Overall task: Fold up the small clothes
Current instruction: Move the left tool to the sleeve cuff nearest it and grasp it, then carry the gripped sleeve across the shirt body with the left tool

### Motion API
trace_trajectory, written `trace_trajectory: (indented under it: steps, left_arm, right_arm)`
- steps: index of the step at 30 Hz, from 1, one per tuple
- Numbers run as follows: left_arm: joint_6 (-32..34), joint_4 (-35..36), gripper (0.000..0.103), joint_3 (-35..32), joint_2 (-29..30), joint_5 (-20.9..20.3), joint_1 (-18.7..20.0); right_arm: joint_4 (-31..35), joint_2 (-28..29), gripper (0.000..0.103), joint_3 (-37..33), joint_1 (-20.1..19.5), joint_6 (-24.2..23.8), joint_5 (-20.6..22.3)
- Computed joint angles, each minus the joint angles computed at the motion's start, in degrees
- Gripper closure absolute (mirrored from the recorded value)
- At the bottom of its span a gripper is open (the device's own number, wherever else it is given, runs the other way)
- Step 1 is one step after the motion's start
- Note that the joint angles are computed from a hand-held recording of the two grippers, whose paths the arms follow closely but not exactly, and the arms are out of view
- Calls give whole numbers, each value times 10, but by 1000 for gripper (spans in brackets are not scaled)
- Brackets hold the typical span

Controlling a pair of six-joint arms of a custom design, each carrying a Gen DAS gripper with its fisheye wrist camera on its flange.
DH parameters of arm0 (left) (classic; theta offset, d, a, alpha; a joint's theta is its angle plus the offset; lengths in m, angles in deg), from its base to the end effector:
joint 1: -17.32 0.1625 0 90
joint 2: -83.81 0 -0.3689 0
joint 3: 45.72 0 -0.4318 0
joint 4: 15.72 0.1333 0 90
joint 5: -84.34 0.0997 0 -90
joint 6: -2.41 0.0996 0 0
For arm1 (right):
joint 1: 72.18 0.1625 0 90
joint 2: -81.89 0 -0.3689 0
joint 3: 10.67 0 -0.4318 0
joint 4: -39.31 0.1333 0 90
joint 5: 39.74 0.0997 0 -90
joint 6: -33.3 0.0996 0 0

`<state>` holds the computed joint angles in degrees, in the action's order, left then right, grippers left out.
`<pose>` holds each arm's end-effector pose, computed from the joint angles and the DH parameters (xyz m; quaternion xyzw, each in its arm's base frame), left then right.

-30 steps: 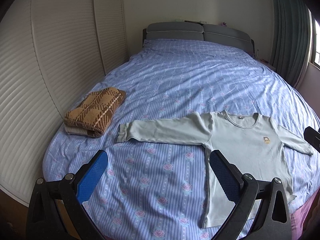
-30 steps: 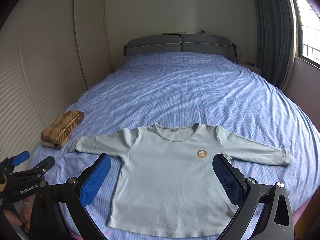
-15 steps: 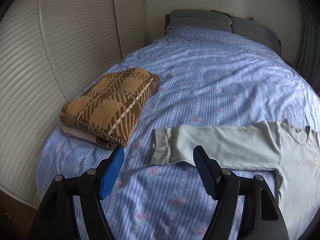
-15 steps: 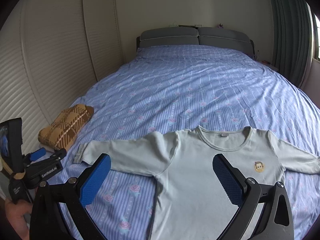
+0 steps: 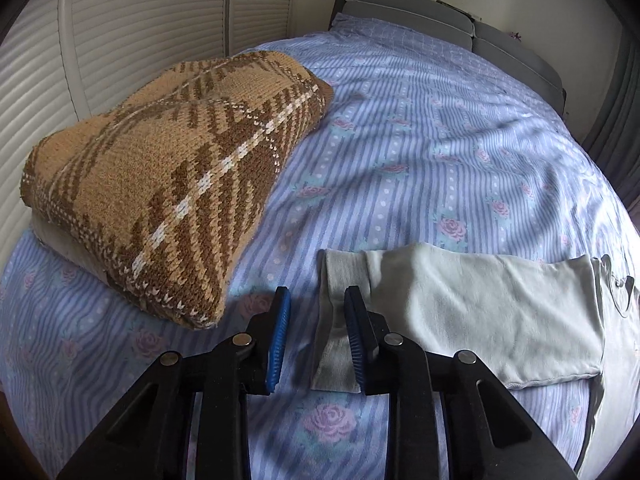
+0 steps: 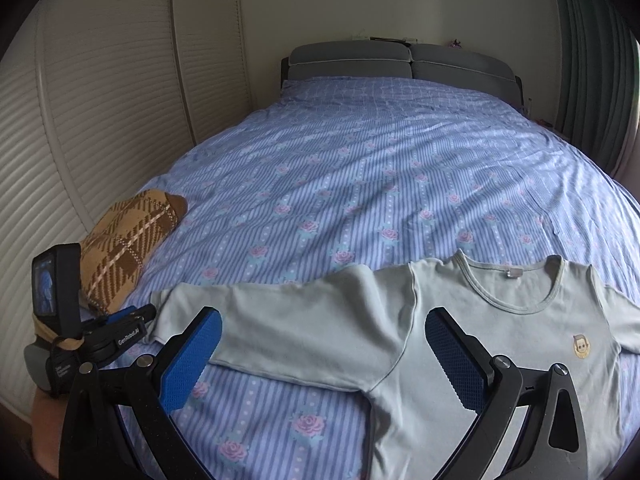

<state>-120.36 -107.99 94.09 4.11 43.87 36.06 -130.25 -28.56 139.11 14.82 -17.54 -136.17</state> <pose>-0.1975 -0.2878 0.0323 -0.1629 0.8039 -0.4175 0.3910 0.1039 -0.3511 0.2233 0.3625 -0.8648 0.2823 0.2024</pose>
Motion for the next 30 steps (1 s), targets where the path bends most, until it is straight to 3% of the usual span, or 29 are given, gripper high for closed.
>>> trace_trajectory:
  steps: [7, 10, 14, 19, 30]
  left_arm:
    - [29, -64, 78, 17, 3, 26, 11]
    - [57, -87, 85, 13, 16, 42, 25]
    - [71, -101, 89, 14, 10, 51, 36]
    - [42, -53, 96, -2, 10, 42, 19]
    - [2, 83, 96, -109, 62, 37, -46]
  right_arm:
    - [-15, 23, 0, -3, -12, -5, -10]
    - [-13, 18, 0, -4, -17, -6, -11]
    - [-5, 2, 0, 0, -18, -12, -10]
    - [13, -20, 0, -3, -23, -14, -4]
    - [94, -109, 0, -29, -69, -26, 31]
